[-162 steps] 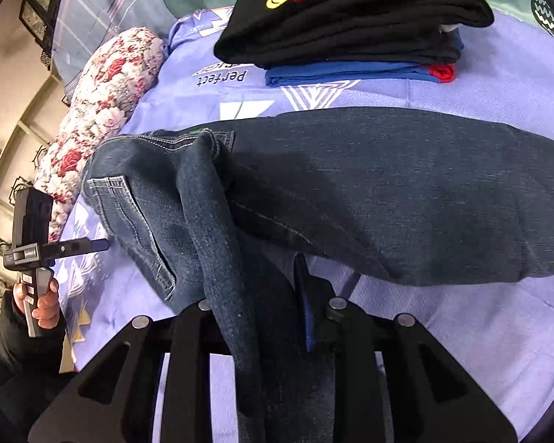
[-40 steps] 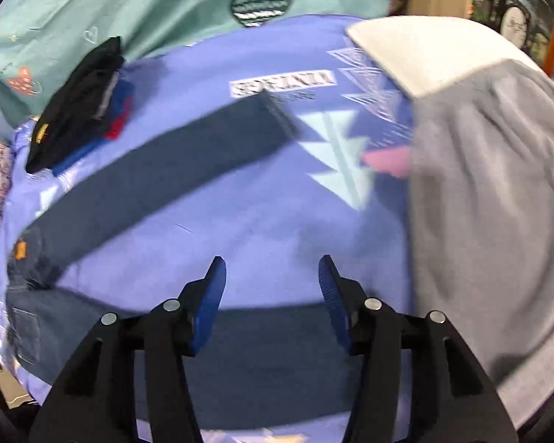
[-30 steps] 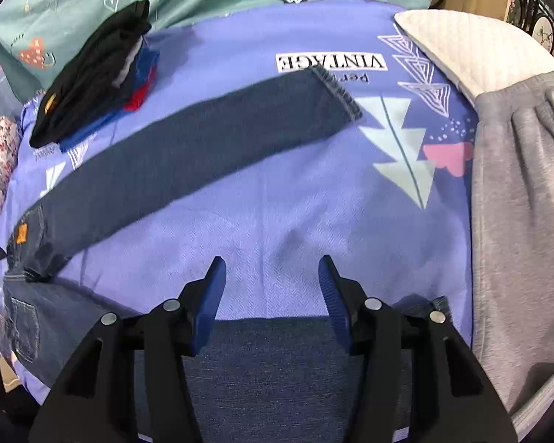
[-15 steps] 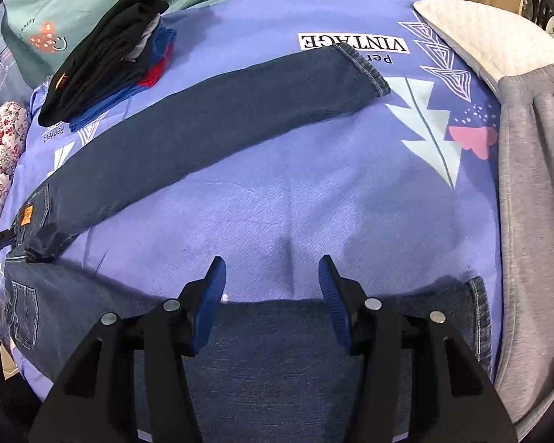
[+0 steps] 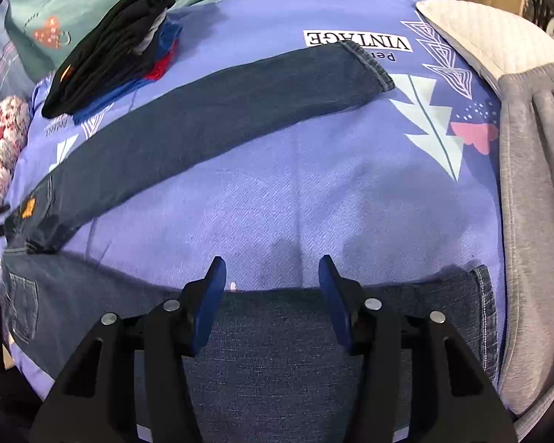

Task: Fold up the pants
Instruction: 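Grasp the waistband with the left gripper while the right gripper pinches a leg hem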

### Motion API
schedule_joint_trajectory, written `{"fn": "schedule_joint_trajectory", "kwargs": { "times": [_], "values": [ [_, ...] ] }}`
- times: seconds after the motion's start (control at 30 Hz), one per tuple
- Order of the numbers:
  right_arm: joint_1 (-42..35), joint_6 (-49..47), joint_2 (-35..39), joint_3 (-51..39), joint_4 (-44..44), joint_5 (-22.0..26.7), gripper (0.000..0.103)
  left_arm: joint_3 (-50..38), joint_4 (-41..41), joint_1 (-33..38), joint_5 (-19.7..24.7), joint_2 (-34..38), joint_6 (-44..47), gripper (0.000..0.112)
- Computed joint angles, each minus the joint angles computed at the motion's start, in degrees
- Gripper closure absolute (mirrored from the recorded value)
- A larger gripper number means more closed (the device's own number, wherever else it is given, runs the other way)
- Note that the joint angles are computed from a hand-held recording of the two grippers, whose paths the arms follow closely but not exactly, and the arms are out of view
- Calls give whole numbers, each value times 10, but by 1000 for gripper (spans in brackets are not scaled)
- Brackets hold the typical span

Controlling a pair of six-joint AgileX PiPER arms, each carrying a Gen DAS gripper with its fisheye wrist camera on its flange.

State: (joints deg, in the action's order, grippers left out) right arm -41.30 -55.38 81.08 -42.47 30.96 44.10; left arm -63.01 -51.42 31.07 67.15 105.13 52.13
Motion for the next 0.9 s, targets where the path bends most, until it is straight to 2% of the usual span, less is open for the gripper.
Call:
{"fn": "schedule_joint_trajectory", "kwargs": {
  "times": [0.03, 0.07, 0.13, 0.2, 0.27, 0.33, 0.4, 0.47, 0.6, 0.67, 0.7, 0.77, 0.83, 0.9],
  "values": [
    [2, -7, -4, 4, 1, -6, 51, 5, 3, -5, -17, -5, -8, 73],
    [1, -14, -7, 7, 7, -14, 52, 8, 25, -22, -53, -15, -32, 97],
    [-11, -19, -3, 1, 23, -22, 59, 24, 10, -17, -70, -29, -29, 98],
    [-36, -29, 22, -26, 53, -9, 59, 53, -7, -17, -90, -71, -11, 98],
    [-54, -22, 67, -73, 83, 1, 56, 59, -17, -9, -81, -98, 1, 98],
    [-67, 2, 130, -140, 127, 13, 30, 44, -14, -5, -66, -106, -6, 98],
    [-62, 29, 180, -191, 165, -11, 20, 23, 2, -16, -72, -99, -29, 98],
    [-47, 60, 240, -249, 187, -25, 18, 8, 19, -25, -81, -89, -49, 98],
    [7, 190, 356, -351, 136, -92, 19, -5, 32, -32, -91, -73, -67, 98],
    [10, 165, 390, -374, 184, -90, 50, -9, 34, -27, -92, -69, -67, 98],
    [7, 132, 400, -381, 222, -75, 96, -9, 41, -23, -104, -74, -72, 103],
    [-4, 34, 375, -348, 327, -68, 98, -27, 29, -3, -80, -64, -64, 104],
    [-37, -81, 329, -308, 440, -6, 98, -37, 27, -5, -79, -70, -52, 104],
    [-63, -166, 285, -264, 509, 27, 98, -53, 26, -21, -86, -66, -48, 104]
  ]
}}
